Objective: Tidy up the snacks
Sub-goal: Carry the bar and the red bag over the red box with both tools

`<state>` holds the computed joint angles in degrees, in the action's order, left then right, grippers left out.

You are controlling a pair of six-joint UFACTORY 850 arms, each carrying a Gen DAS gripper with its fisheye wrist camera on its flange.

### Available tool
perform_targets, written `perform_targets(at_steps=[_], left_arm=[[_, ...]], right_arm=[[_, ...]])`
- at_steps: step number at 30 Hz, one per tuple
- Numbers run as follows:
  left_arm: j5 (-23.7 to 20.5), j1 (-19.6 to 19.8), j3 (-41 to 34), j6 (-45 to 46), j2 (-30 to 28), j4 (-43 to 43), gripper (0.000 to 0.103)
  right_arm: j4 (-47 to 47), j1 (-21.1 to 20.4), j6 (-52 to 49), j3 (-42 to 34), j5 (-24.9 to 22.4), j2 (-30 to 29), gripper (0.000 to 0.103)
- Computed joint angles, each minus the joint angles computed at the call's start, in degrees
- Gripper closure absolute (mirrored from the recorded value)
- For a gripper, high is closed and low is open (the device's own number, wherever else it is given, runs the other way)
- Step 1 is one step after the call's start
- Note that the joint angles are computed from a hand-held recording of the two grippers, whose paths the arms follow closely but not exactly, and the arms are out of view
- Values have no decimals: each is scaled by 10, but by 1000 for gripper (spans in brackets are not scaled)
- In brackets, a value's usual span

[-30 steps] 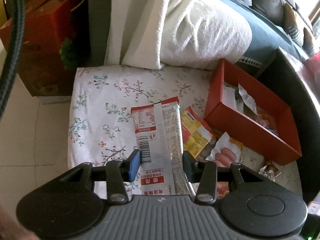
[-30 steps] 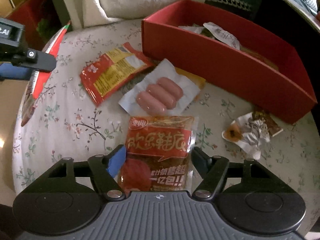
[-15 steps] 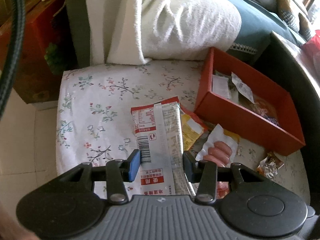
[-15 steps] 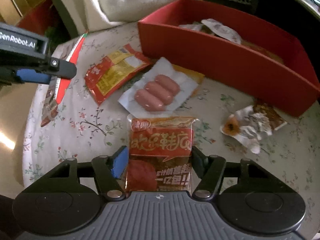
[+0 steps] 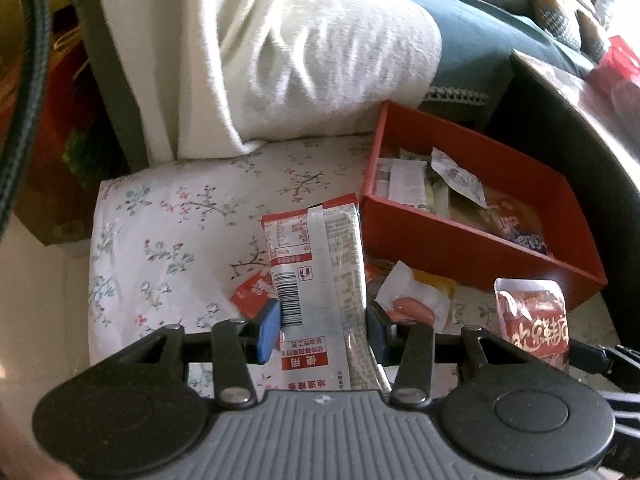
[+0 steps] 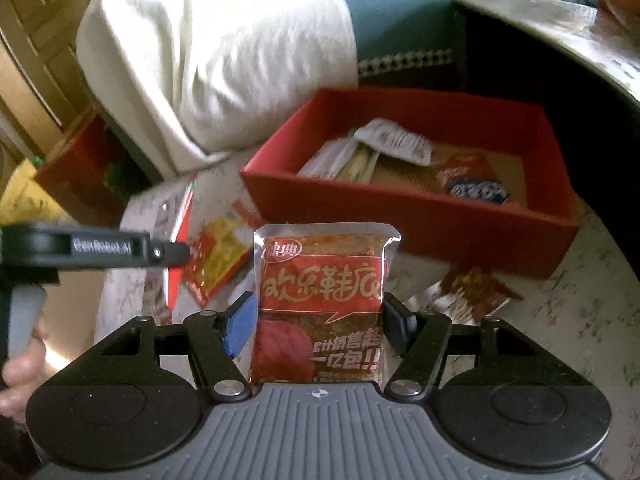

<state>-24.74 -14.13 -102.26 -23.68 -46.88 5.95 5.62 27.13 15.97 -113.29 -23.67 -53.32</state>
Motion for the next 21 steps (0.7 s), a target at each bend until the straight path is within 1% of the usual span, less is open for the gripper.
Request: perform_targets(at_steps=[3, 4, 7, 12, 16, 21], left_arm=[[-2, -8, -5, -25, -4, 32, 64], [-3, -11, -6, -38, -5, 47, 64], [1, -21, -10, -68, -7, 85, 64], [10, -33, -16, -94, -6, 131, 64], [20, -40, -22, -135, -4, 179, 64], [12, -45, -51, -142, -18, 195, 64]], right_arm=[[59, -12, -42, 35, 32, 14, 31], [72, -15, -49, 43, 34, 17, 31], [93, -21, -66, 38, 30, 13, 31], [143, -26, -125, 35, 61, 22, 31], [133, -30, -117, 26, 65, 20, 31], [119, -35, -105, 18, 69, 15, 31]])
